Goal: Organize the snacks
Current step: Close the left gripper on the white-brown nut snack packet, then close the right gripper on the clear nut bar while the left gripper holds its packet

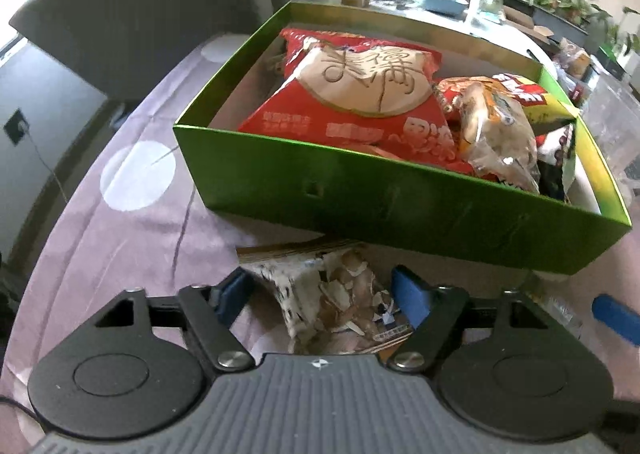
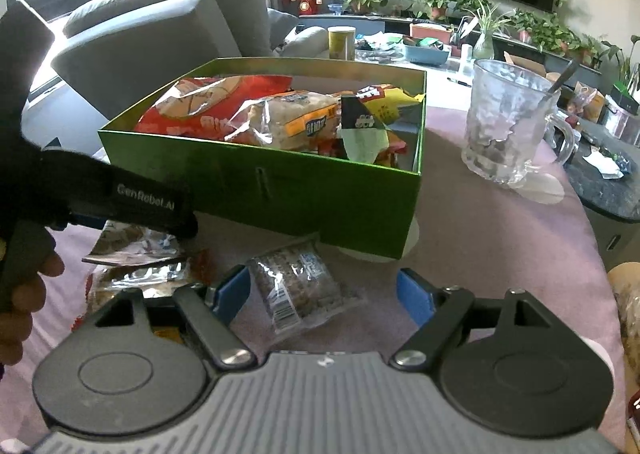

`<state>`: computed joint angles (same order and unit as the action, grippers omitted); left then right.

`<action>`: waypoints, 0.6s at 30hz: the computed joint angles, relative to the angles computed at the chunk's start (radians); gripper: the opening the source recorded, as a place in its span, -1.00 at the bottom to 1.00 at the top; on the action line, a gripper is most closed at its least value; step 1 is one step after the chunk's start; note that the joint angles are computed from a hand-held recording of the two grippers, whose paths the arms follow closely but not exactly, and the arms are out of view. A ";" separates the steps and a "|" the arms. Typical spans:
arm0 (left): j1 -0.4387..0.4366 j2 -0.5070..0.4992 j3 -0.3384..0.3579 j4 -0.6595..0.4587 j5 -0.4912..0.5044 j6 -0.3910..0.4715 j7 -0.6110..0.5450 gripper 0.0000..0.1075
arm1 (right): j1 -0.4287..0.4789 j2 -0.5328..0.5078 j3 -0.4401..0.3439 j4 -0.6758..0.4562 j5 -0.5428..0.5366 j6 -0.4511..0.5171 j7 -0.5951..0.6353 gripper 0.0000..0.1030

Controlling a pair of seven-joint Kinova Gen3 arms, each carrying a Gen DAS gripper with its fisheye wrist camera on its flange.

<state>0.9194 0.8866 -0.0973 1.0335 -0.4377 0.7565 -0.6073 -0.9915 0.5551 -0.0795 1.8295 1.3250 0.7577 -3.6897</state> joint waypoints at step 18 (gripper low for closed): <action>0.000 -0.187 -0.055 0.393 -0.013 -0.407 -0.104 -0.14 | 0.023 -0.041 -0.016 0.047 0.075 -0.065 -0.071 0.45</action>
<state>0.9191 0.7000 -0.1522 1.4269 -0.4504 0.3496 -0.7116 -0.9687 0.5136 -0.0951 1.8765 1.3999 0.6930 -3.7609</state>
